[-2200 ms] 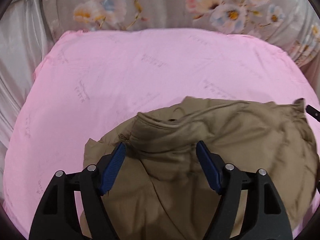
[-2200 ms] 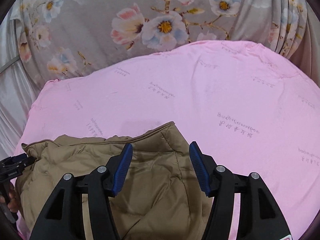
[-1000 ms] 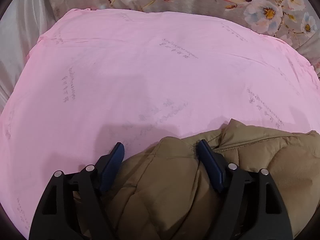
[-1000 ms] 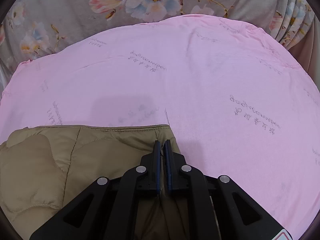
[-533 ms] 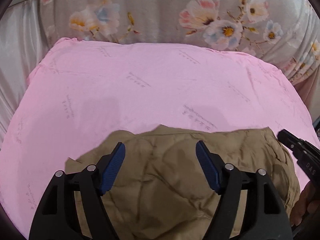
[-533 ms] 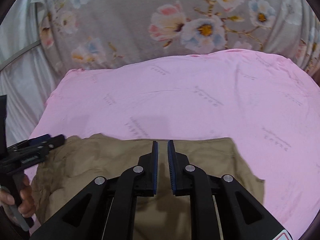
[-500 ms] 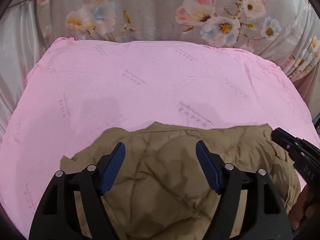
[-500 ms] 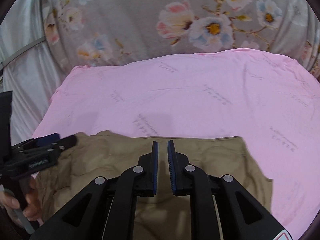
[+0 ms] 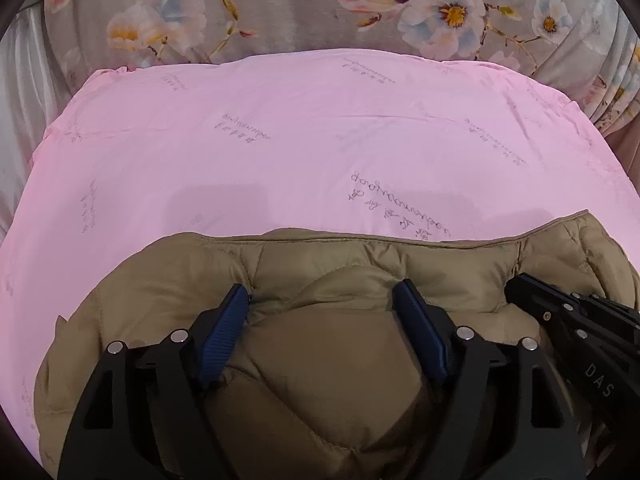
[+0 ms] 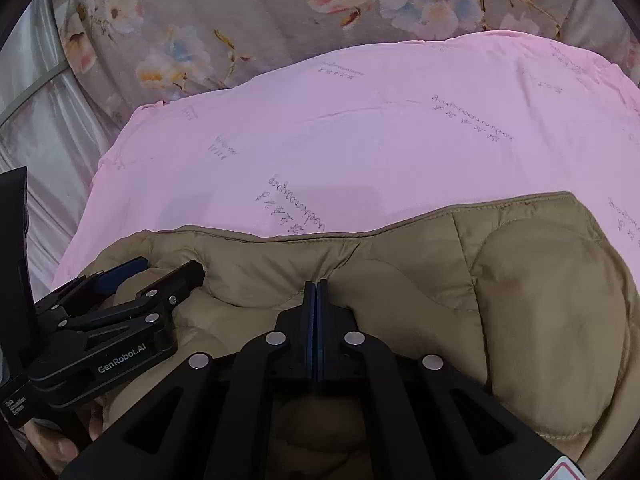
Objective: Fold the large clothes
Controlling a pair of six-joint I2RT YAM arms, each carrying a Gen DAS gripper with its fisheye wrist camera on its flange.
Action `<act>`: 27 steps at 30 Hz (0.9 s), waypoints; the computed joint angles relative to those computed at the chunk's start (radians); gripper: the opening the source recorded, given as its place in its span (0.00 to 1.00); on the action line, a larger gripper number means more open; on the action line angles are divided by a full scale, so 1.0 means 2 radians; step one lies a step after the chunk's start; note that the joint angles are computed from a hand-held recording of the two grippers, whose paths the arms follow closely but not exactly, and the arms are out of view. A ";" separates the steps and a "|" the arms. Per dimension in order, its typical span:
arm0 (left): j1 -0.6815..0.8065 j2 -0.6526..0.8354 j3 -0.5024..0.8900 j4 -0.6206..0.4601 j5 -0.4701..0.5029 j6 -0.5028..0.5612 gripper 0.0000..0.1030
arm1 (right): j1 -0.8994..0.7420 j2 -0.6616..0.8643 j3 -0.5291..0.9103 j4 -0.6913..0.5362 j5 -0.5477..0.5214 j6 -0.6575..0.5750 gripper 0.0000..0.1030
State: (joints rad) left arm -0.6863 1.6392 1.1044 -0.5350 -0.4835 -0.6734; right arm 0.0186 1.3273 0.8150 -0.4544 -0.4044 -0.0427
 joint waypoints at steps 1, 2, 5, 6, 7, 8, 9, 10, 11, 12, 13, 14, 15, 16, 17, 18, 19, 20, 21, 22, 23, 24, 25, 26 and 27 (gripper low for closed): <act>-0.001 0.003 -0.001 0.004 -0.001 0.000 0.73 | -0.001 0.002 -0.002 0.005 -0.001 0.002 0.00; -0.001 0.004 -0.004 0.012 -0.003 0.002 0.74 | 0.002 -0.002 -0.007 0.008 0.001 0.006 0.00; 0.000 0.006 -0.009 0.022 -0.004 0.004 0.75 | 0.007 -0.008 -0.017 0.019 0.007 0.012 0.00; 0.000 0.007 -0.010 0.025 -0.006 0.004 0.75 | 0.009 -0.007 -0.018 0.022 0.008 0.014 0.00; 0.000 0.008 -0.010 0.027 -0.007 0.005 0.75 | 0.009 -0.007 -0.019 0.024 0.009 0.014 0.00; 0.000 0.010 -0.011 0.029 -0.009 0.005 0.75 | 0.010 -0.007 -0.020 0.025 0.010 0.015 0.00; 0.000 0.011 -0.011 0.030 -0.010 0.005 0.75 | 0.011 -0.008 -0.021 0.027 0.011 0.016 0.00; -0.001 0.012 -0.011 0.031 -0.010 0.005 0.75 | 0.011 -0.008 -0.022 0.028 0.011 0.016 0.00; -0.001 0.012 -0.011 0.031 -0.010 0.004 0.75 | 0.011 -0.007 -0.023 0.030 0.011 0.017 0.00; 0.000 0.014 -0.010 0.032 -0.010 0.005 0.75 | 0.011 -0.007 -0.023 0.031 0.011 0.018 0.00; -0.001 0.013 -0.010 0.030 -0.011 0.005 0.75 | 0.011 -0.006 -0.023 0.031 0.010 0.018 0.00; -0.001 0.015 -0.008 0.028 -0.013 0.005 0.75 | 0.010 -0.005 -0.023 0.032 0.010 0.018 0.00; -0.002 0.017 -0.007 0.028 -0.014 0.004 0.75 | 0.010 -0.004 -0.023 0.033 0.010 0.018 0.00; -0.002 0.019 -0.007 0.028 -0.015 0.005 0.75 | 0.011 -0.005 -0.023 0.034 0.011 0.019 0.00; -0.002 0.019 -0.005 0.027 -0.016 0.004 0.75 | 0.013 -0.006 -0.025 0.034 0.012 0.021 0.00; -0.001 0.020 -0.005 0.027 -0.016 0.004 0.75 | 0.013 -0.007 -0.025 0.035 0.011 0.022 0.00; -0.002 0.021 -0.004 0.026 -0.017 0.004 0.75 | 0.011 -0.007 -0.025 0.035 0.009 0.022 0.00; -0.001 0.019 -0.005 0.028 -0.017 0.004 0.75 | 0.010 -0.007 -0.026 0.036 0.006 0.023 0.00; -0.002 0.016 -0.007 0.029 -0.016 0.002 0.75 | 0.005 -0.007 -0.025 0.035 -0.002 0.023 0.00; -0.002 0.011 -0.009 0.028 -0.015 0.000 0.75 | 0.000 -0.008 -0.024 0.032 -0.007 0.023 0.00; -0.004 0.002 -0.014 0.026 -0.014 -0.004 0.73 | -0.004 -0.026 -0.026 0.023 -0.001 0.024 0.00; -0.007 -0.013 -0.020 0.021 -0.014 -0.008 0.71 | -0.008 -0.052 -0.031 0.012 0.005 0.023 0.01; -0.017 -0.041 -0.033 0.012 -0.019 -0.023 0.70 | -0.012 -0.095 -0.041 -0.004 0.014 0.019 0.10; -0.030 -0.068 -0.046 0.007 -0.024 -0.037 0.70 | -0.017 -0.130 -0.049 -0.018 0.020 0.012 0.16; -0.046 -0.103 -0.061 0.002 -0.028 -0.051 0.70 | -0.023 -0.169 -0.056 -0.039 0.023 0.001 0.20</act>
